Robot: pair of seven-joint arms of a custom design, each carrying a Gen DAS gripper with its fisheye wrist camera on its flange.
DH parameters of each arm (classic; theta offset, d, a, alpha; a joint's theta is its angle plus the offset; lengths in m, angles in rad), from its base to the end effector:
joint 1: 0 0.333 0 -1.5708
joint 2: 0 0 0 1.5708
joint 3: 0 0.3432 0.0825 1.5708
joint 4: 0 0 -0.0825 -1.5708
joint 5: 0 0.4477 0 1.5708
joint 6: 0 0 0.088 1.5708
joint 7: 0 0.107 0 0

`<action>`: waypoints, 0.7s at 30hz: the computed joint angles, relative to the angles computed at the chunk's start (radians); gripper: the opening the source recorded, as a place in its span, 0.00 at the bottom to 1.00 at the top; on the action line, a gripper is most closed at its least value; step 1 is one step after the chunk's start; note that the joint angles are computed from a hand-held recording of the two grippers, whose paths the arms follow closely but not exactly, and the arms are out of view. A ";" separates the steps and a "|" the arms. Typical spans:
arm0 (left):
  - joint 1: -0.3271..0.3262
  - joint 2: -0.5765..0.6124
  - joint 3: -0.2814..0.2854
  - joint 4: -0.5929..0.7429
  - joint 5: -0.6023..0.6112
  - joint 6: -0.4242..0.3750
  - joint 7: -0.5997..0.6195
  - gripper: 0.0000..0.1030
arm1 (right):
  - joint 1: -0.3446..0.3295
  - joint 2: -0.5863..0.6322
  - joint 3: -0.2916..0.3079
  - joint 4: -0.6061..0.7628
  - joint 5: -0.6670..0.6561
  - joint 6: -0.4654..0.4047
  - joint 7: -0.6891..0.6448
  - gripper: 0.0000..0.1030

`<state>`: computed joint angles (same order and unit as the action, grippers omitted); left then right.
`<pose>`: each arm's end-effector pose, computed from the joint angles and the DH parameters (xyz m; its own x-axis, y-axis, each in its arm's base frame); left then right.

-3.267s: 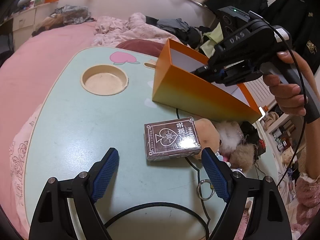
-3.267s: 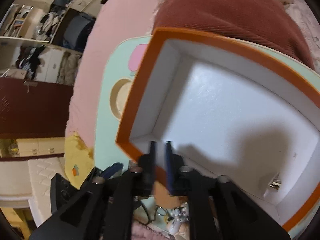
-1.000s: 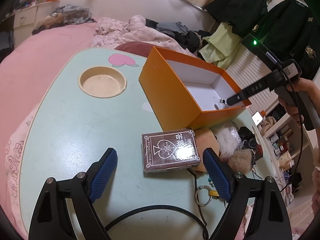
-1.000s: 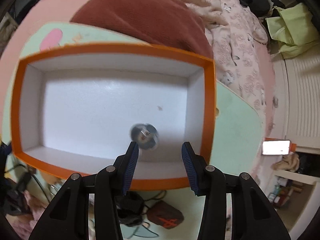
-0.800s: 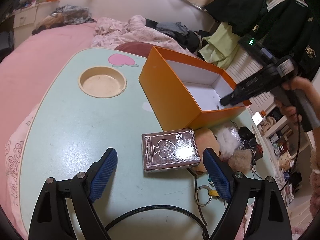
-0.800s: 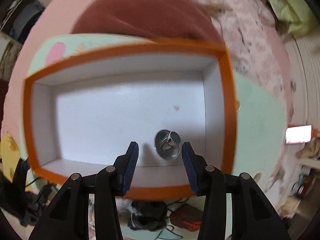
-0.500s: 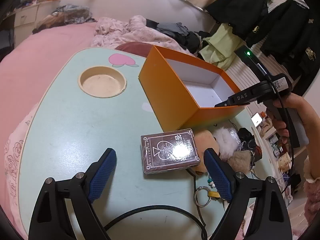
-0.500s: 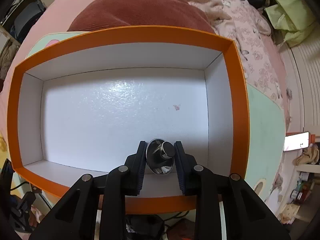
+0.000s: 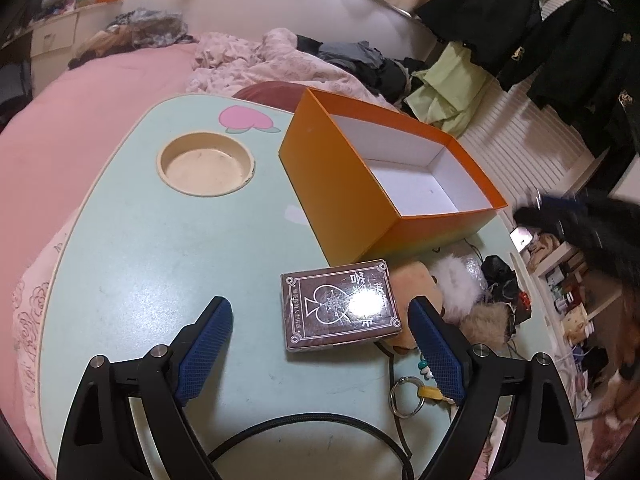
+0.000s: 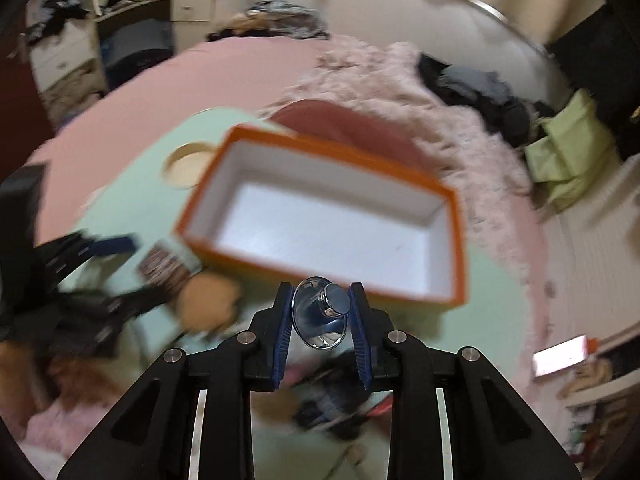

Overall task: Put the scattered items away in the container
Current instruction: 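Lift the metal ring out of the box and release it on the table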

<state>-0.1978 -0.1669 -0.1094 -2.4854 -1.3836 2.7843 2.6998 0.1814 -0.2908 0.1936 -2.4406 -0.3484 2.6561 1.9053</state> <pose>0.5000 -0.1119 0.3586 -0.3270 -0.8604 0.3909 -0.7939 0.0258 -0.6075 0.4880 0.2050 0.4538 0.2574 -0.9494 0.1801 -0.8035 -0.3138 -0.5060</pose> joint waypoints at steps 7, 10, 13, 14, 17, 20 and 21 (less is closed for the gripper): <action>0.007 -0.017 -0.003 0.013 -0.098 0.010 0.049 0.87 | 0.192 0.031 -0.217 -0.087 0.681 0.126 -0.403 0.28; 0.005 -0.022 -0.009 0.020 -0.062 0.017 0.035 0.87 | 0.188 0.013 -0.243 -0.098 0.819 0.154 -0.470 0.30; -0.004 -0.015 -0.015 0.034 -0.024 0.032 0.019 0.87 | 0.237 -0.032 -0.323 -0.101 1.051 0.145 -0.643 0.52; -0.007 -0.008 -0.016 0.040 -0.002 0.033 0.000 0.87 | 0.233 -0.043 -0.331 -0.104 1.088 0.153 -0.676 0.57; -0.014 0.015 -0.021 0.059 0.077 0.044 -0.062 0.87 | 0.148 -0.077 -0.272 -0.125 1.086 0.250 -0.636 0.62; -0.021 0.034 -0.021 0.074 0.139 0.040 -0.114 0.87 | 0.065 -0.021 -0.261 -0.096 1.061 0.291 -0.521 0.62; -0.023 0.040 -0.020 0.080 0.153 0.035 -0.124 0.87 | 0.051 -0.001 -0.262 -0.085 1.060 0.292 -0.494 0.62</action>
